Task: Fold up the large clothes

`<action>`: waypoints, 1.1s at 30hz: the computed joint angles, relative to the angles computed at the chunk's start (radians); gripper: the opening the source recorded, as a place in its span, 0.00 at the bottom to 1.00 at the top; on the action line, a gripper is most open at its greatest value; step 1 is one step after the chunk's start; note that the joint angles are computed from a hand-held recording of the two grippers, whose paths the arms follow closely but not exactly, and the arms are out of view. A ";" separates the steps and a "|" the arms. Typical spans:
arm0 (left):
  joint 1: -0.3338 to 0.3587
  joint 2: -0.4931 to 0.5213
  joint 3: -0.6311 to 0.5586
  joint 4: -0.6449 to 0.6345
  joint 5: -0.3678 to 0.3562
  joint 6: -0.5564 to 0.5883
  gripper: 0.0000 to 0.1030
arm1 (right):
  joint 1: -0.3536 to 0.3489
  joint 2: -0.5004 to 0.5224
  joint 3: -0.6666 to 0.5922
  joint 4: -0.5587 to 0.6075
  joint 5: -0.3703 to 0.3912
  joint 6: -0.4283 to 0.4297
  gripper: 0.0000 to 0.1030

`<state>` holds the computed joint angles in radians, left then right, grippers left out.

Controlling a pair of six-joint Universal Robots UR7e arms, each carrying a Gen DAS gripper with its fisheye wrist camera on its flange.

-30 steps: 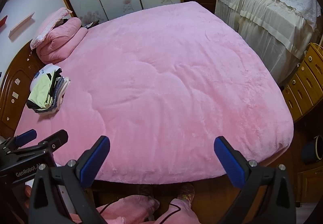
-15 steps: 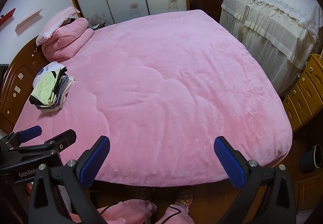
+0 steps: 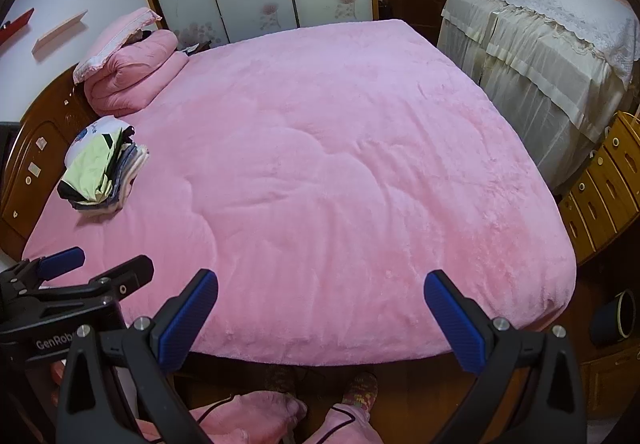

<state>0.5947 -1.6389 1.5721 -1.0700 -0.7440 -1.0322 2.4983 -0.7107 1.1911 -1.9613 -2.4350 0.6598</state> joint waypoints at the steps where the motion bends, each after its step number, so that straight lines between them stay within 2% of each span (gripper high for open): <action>1: -0.001 -0.001 0.002 -0.002 -0.003 -0.001 0.99 | -0.001 -0.001 0.000 0.004 0.003 0.000 1.00; 18: -0.016 0.021 -0.001 0.030 0.010 -0.055 0.99 | -0.009 -0.009 0.002 0.010 0.012 -0.015 1.00; 29: -0.008 0.027 -0.012 0.028 0.026 -0.045 0.99 | -0.024 -0.007 -0.009 -0.024 0.018 -0.087 1.00; 33: -0.009 0.038 -0.018 0.037 0.035 -0.054 0.99 | -0.026 -0.006 -0.011 -0.022 0.020 -0.086 1.00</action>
